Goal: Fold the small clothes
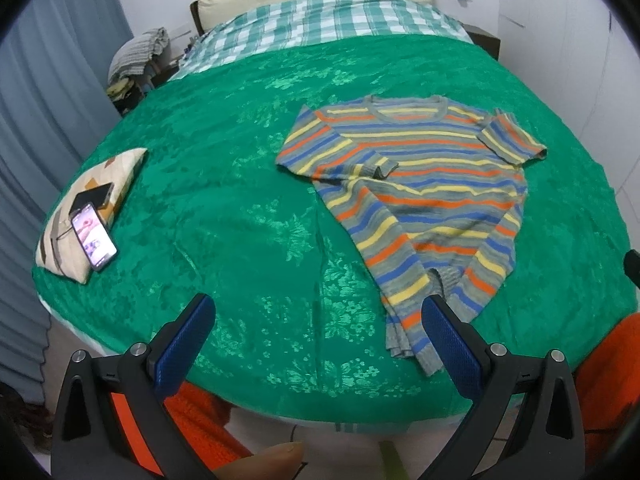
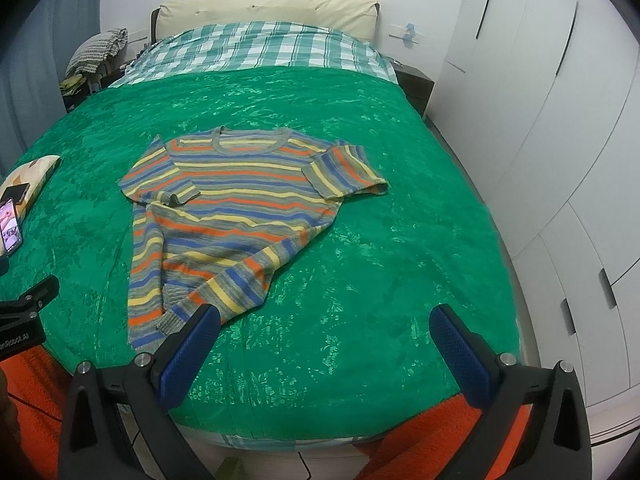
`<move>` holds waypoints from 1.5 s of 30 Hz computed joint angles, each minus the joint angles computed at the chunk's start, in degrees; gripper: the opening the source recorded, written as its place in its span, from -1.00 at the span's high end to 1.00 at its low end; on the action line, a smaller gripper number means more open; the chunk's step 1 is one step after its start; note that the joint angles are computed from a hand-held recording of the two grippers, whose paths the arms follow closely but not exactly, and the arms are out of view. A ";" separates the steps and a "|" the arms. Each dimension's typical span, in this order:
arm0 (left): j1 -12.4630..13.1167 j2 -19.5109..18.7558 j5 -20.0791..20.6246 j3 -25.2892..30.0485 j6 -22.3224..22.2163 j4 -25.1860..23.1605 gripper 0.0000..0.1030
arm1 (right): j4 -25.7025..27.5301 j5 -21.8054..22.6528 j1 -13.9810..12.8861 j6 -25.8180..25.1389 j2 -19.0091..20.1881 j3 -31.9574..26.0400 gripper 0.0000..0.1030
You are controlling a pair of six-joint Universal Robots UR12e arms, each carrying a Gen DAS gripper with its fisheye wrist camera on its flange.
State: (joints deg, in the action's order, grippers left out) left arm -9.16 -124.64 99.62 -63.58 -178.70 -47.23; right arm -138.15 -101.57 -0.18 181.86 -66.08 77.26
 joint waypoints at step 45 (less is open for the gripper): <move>-0.17 0.43 0.60 -0.06 1.42 -0.52 -1.00 | 0.55 0.49 0.22 -0.43 0.05 0.43 -1.00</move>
State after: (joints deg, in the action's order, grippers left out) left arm -9.34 -124.21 100.22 -63.64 -177.28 -47.75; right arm -137.60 -101.08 0.04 181.43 -66.02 77.68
